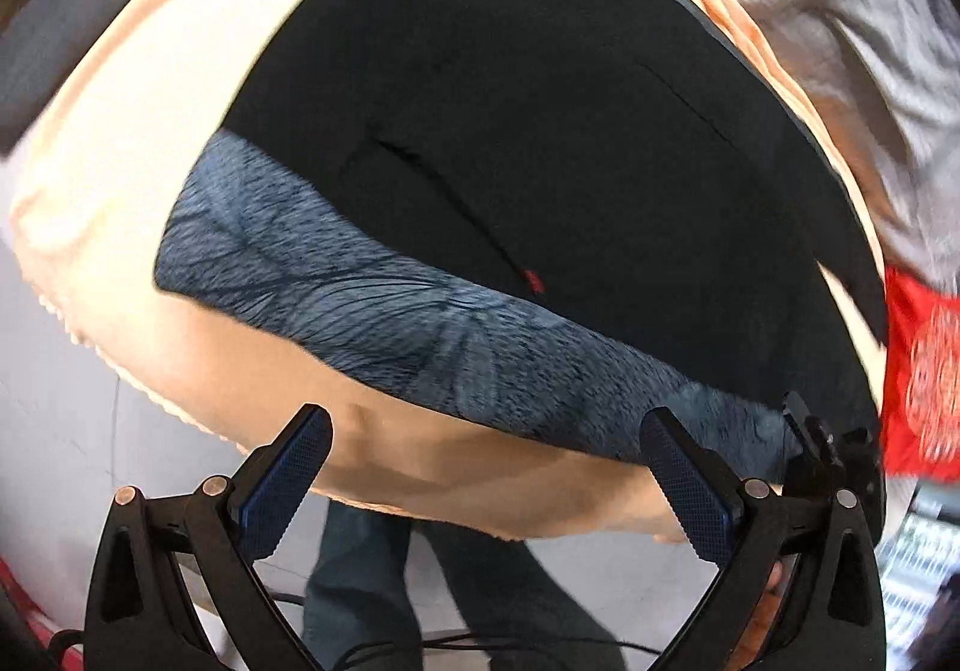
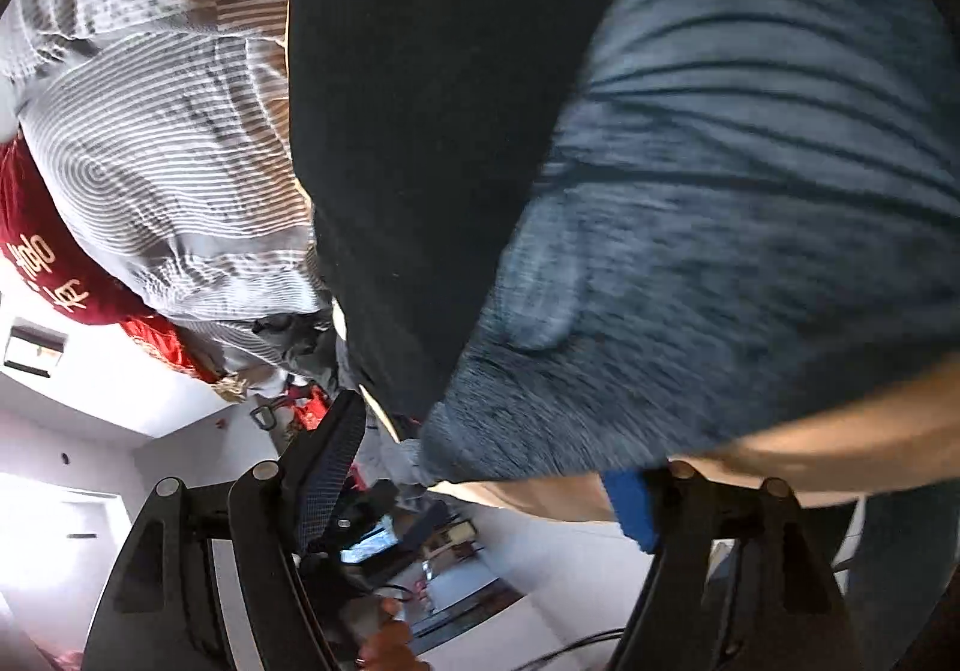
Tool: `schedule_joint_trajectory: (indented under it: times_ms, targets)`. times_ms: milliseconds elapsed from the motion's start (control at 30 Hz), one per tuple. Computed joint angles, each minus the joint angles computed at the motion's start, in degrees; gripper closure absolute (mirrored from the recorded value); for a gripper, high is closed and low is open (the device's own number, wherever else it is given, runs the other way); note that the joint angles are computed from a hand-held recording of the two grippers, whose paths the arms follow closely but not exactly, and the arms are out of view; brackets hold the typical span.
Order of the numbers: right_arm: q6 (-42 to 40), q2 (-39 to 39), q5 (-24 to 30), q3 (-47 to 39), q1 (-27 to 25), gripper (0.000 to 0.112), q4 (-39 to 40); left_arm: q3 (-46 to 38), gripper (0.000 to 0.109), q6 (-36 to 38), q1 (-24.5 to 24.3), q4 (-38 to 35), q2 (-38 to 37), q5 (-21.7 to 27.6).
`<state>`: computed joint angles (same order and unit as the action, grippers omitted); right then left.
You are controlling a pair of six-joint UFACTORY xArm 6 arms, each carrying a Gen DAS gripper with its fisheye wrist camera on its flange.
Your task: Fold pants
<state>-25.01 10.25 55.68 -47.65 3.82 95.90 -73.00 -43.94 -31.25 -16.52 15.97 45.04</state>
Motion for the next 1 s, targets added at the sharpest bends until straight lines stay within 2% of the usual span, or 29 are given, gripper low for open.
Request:
schedule_joint_trajectory:
  times_ms: [33, 67, 133, 267, 367, 467, 533, 600, 633, 667, 700, 800, 1000]
  targets:
    - [1.0, 0.2, 0.2, -1.0, 0.0, 0.077, -0.7, 1.9, 0.006, -1.7, 0.2, -0.8, -1.0, -1.8]
    - [1.7, 0.3, 0.5, -1.8, -0.1, 0.086, -1.6, 3.1, 0.006, -2.6, 0.4, -1.6, -1.5, -3.3]
    - [2.4, 0.4, 2.4, -4.1, -0.8, 0.093, -2.6, 6.4, 0.006, -4.0, 0.7, -4.3, -3.2, -7.1]
    - [3.3, 0.3, 6.8, -7.5, -2.4, 0.094, -5.4, 12.4, 0.006, -4.9, 0.5, -10.4, -6.2, -16.0]
    - [4.4, 0.9, 9.2, -9.8, -3.1, 0.094, -7.3, 13.1, 0.006, -5.4, 0.2, -13.3, -5.6, -20.5]
    - [4.9, 1.3, 10.2, -10.9, -3.2, 0.094, -9.3, 11.8, 0.006, -9.6, 0.1, -8.8, -3.7, -22.8]
    - [5.5, 1.9, 10.8, -11.5, -3.4, 0.094, -10.5, 9.5, 0.008, -13.0, 0.8, -3.3, -1.9, -21.0]
    - [5.9, 1.9, 10.8, -11.6, -3.4, 0.094, -11.9, 6.2, 0.049, -12.7, 1.2, -0.8, -0.3, -16.8]
    - [6.0, 2.0, 10.7, -11.6, -3.5, 0.094, -12.7, 5.9, 0.056, -10.0, 1.3, -2.3, -0.1, -16.8]
    - [6.2, 1.6, 10.6, -11.4, -3.4, 0.094, -13.6, 5.6, 0.072, -9.8, 1.7, -1.4, -0.5, -15.9]
    - [7.1, 1.6, 10.6, -12.4, -3.3, 0.094, -15.4, 5.0, 0.081, -10.5, 1.9, 0.6, -0.9, -14.5]
    - [7.5, 1.0, 10.8, -14.2, -3.7, 0.094, -18.4, 2.0, 0.083, -12.3, 2.3, 7.0, -2.2, -10.3]
    - [7.5, 7.0, 15.4, -30.5, -4.7, 0.094, -29.1, -6.9, 0.083, -10.0, 4.0, 10.3, 0.3, -6.6]
